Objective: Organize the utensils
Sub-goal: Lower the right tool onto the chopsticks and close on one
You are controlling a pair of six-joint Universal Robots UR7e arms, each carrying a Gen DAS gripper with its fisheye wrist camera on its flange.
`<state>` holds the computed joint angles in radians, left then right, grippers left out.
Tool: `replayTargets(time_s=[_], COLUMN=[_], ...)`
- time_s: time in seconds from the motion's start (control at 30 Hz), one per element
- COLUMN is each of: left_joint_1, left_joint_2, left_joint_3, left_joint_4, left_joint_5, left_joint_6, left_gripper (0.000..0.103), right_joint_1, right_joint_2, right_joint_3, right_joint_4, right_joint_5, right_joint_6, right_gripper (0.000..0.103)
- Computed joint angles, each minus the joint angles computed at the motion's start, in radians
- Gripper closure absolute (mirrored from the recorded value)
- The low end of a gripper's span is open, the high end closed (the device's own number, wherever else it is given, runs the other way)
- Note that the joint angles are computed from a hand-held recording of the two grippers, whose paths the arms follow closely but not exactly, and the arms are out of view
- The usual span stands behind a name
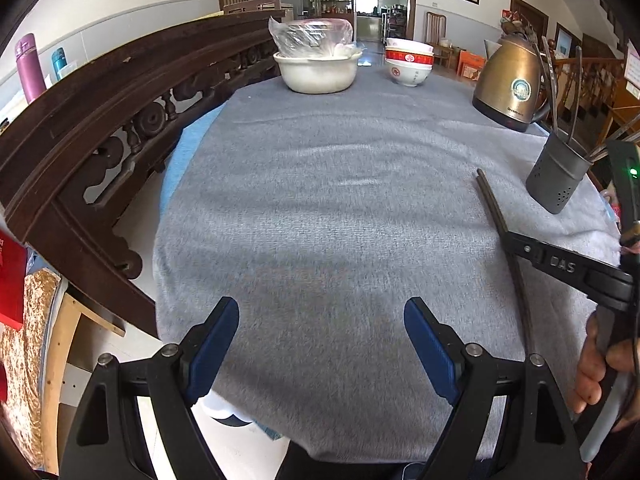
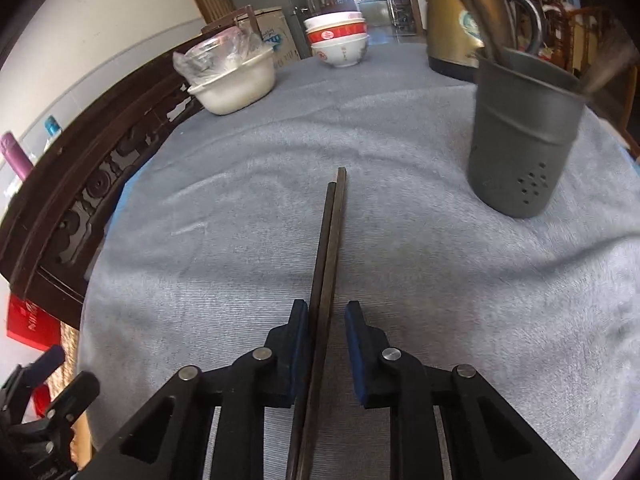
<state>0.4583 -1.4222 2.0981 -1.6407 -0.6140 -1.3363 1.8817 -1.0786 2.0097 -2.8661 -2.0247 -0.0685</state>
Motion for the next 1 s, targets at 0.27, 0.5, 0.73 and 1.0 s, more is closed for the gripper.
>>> replayTargets(time_s=[0.27, 0.5, 0.73, 1.0], left_joint_1=[0.033, 0.045, 0.055, 0.065], left_joint_2=[0.046, 0.074, 0.090, 0.103], left_joint_3=[-0.007, -0.015, -0.025, -0.033], left_joint_4=[-0.075, -0.088, -0.072, -0.067], left_joint_5=[-0.025, -0.034, -0.031, -0.026], left_joint_6=[0.067, 0.092, 0.081, 0.080], left_gripper=[0.018, 0.018, 0.018, 0.018], right_joint_1=[-0.074, -0.098, -0.084, -0.078], right_joint_2=[-0.080, -0.092, -0.042, -0.019], right_joint_3=[0.029, 0.012, -0.041, -0.052], right_joint_4=[0.027, 0.040, 0.032, 0.031], right_joint_5=[0.099, 0.115, 0.108, 0.004], right_joint_6=[0.040, 0.056, 0.015, -0.033], right_gripper=[0.081, 0.081, 0.081, 0.083])
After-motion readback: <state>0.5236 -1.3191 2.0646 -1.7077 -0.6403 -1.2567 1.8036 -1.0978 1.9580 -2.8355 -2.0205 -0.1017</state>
